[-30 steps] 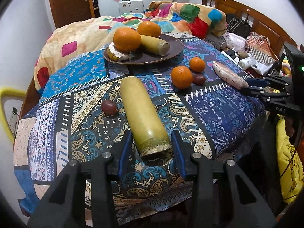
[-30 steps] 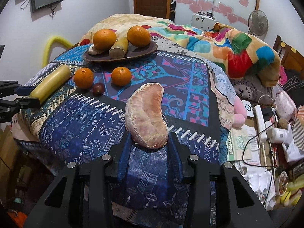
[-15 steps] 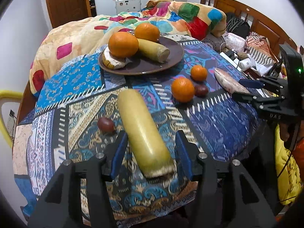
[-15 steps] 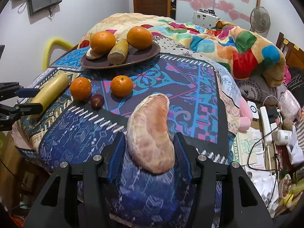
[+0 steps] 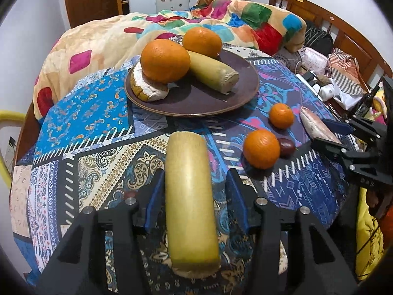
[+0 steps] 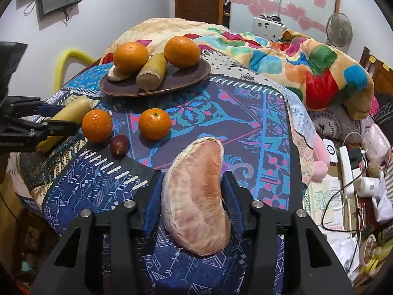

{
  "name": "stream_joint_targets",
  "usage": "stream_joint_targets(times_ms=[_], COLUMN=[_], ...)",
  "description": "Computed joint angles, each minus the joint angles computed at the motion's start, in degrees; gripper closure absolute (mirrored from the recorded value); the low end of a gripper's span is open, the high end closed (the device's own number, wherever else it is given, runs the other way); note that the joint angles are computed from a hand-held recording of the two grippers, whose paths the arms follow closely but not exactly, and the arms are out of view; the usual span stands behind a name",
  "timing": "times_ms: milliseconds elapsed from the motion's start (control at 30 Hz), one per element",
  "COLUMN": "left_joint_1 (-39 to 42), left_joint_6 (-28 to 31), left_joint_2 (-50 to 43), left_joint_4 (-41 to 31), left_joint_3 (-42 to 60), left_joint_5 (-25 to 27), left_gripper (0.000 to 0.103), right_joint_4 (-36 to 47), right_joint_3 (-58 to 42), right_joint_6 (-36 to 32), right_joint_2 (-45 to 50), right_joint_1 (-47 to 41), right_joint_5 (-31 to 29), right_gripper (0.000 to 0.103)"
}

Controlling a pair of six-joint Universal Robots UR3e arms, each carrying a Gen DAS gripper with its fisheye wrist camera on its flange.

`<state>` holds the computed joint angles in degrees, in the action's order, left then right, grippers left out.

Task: Organize fruits
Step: 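Lift and carry the cylinder in the left tool to the plate while the right tool carries the wedge there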

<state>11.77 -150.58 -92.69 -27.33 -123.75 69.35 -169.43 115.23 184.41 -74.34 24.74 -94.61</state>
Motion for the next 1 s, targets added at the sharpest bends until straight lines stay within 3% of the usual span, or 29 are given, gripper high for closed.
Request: stream_joint_targets(times_ms=[167, 400, 733, 1000], left_joint_1=[0.52, 1.04, 5.85, 6.84], left_joint_6=[-0.32, 0.64, 3.15, 2.27], left_joint_2=[-0.26, 2.23, 12.45, 14.25], left_joint_4=[1.21, 0.75, -4.46, -4.49], left_joint_3=[-0.10, -1.32, -4.14, -2.93], left_joint_5=[-0.83, -1.59, -8.05, -10.75], left_gripper=[0.066, 0.066, 0.066, 0.066], right_joint_4=[-0.88, -1.98, -4.17, -5.70], right_joint_3=[-0.64, -0.84, -2.04, -4.51], right_joint_6=[0.68, 1.71, 2.90, 3.50], right_joint_2=[0.91, 0.00, -2.20, -2.32], right_joint_1=[1.66, 1.72, 2.39, 2.86], right_joint_5=[-2.87, -3.19, -4.81, -5.95], right_gripper=[0.061, 0.062, 0.062, 0.062])
